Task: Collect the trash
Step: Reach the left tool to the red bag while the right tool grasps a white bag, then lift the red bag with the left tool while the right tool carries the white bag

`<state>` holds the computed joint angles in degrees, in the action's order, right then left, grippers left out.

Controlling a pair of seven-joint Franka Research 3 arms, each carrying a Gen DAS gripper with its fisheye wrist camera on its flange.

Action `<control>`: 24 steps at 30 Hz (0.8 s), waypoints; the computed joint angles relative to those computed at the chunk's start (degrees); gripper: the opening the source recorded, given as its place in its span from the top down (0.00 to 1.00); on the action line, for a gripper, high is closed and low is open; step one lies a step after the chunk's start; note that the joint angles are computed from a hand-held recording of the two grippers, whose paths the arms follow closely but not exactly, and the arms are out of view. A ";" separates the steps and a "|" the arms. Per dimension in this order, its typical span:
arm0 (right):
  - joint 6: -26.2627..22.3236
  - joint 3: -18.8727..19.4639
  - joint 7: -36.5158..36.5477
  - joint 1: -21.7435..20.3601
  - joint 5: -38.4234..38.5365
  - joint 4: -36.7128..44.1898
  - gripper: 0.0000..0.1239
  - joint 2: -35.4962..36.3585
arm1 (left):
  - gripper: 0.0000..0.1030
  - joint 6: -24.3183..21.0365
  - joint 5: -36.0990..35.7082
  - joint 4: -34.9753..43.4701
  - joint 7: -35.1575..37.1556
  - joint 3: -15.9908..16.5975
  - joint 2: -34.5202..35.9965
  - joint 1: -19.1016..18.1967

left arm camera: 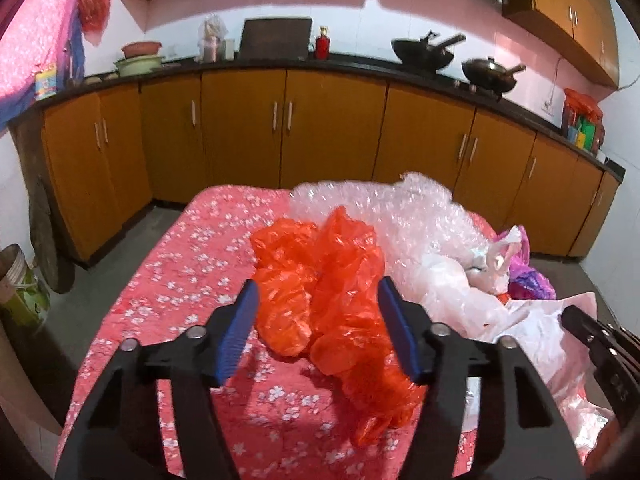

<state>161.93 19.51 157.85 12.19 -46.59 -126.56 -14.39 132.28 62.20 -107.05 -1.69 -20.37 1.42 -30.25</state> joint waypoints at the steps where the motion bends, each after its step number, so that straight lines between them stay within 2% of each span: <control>1: 0.04 -0.10 -0.07 0.08 0.21 -0.05 0.98 0.01 | 0.45 0.11 -0.68 0.41 0.81 0.02 0.49 0.03; 3: 0.08 -0.17 -0.07 0.10 0.39 -0.18 0.98 -0.05 | 0.46 0.11 -1.85 1.11 2.12 0.12 1.47 -0.10; 4: 0.11 -0.14 -0.07 0.10 0.40 -0.21 0.98 -0.07 | 0.50 -0.06 -2.44 1.50 2.66 0.21 1.97 -0.22; 6: 0.30 -0.10 -0.18 0.08 0.35 -0.22 0.98 -0.23 | 0.63 0.07 -4.28 2.45 3.56 0.52 3.08 -0.43; 7: 0.44 -0.04 -0.17 0.00 0.25 -0.26 0.98 -0.33 | 0.75 0.71 -5.05 2.34 3.60 0.76 3.14 -0.45; 8: 0.68 0.00 -0.21 -0.09 0.13 -0.28 0.98 -0.51 | 0.81 0.90 -5.41 2.21 3.52 0.92 3.07 -0.56; 11: 1.46 0.11 -0.65 -0.43 0.36 -0.47 0.98 -1.12 | 0.92 0.91 -5.02 1.87 3.79 1.03 2.44 -0.90; 17: 3.65 0.34 -3.35 -1.15 3.61 -0.99 0.98 -2.71 | 0.95 1.80 -4.64 -1.61 3.49 0.23 -2.20 -0.22; 21: 4.79 1.93 -4.74 -2.60 5.43 -1.31 0.98 -4.05 | 0.95 2.93 -5.10 -4.28 3.36 -0.86 -6.16 1.09; 24: 5.75 3.32 -6.01 -3.72 6.91 -1.52 0.98 -4.97 | 0.95 1.77 -5.00 -5.34 3.48 -2.12 -8.27 1.92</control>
<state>167.68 22.83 151.83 8.47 -39.68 -128.08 -19.36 134.05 57.20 -112.39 1.79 -22.48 -6.85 -28.33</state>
